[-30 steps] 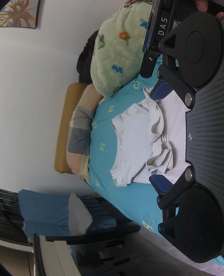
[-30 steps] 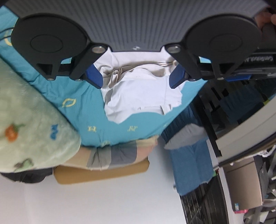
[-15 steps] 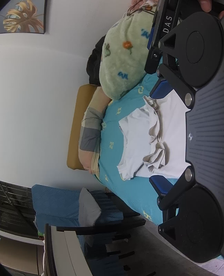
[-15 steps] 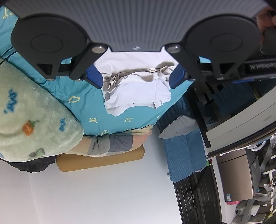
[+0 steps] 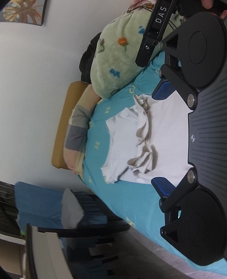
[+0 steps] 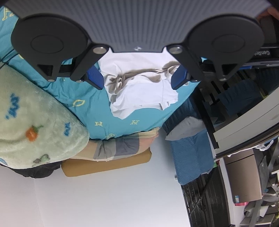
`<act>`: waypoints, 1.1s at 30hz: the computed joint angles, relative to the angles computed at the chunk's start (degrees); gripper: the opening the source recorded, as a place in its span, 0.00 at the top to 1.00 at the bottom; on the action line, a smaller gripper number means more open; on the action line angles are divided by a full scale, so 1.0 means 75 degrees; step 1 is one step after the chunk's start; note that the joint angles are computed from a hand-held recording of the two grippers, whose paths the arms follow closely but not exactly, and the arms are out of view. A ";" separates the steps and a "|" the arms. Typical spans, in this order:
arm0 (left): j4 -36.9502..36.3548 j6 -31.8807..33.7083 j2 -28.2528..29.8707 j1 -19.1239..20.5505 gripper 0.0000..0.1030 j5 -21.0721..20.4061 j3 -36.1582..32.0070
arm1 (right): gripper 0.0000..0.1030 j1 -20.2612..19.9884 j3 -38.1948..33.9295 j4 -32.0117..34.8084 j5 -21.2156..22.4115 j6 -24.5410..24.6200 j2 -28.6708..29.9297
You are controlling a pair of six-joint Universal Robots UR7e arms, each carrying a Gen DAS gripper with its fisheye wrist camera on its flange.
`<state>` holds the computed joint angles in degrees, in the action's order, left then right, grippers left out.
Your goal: Fold clothes
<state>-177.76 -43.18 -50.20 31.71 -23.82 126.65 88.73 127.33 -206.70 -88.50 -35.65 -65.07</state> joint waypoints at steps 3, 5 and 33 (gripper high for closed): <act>0.0574 -0.0830 -0.0300 0.0256 0.06 -0.0570 0.0040 | 0.17 -0.0015 -0.0033 0.0145 -0.0150 0.0183 -0.0009; 0.1120 -0.1544 -0.0471 0.0434 0.06 -0.0798 0.0027 | 0.17 -0.0060 -0.0133 0.0631 -0.0267 0.0640 -0.0080; -0.0828 -0.3142 -0.0555 0.1487 0.06 -0.2851 0.0467 | 0.25 -0.1696 -0.0833 0.4379 0.1136 0.6233 -0.0015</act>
<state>-183.98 -66.74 -54.36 42.86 -45.20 130.15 76.01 121.09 -173.86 -79.97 11.10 -65.18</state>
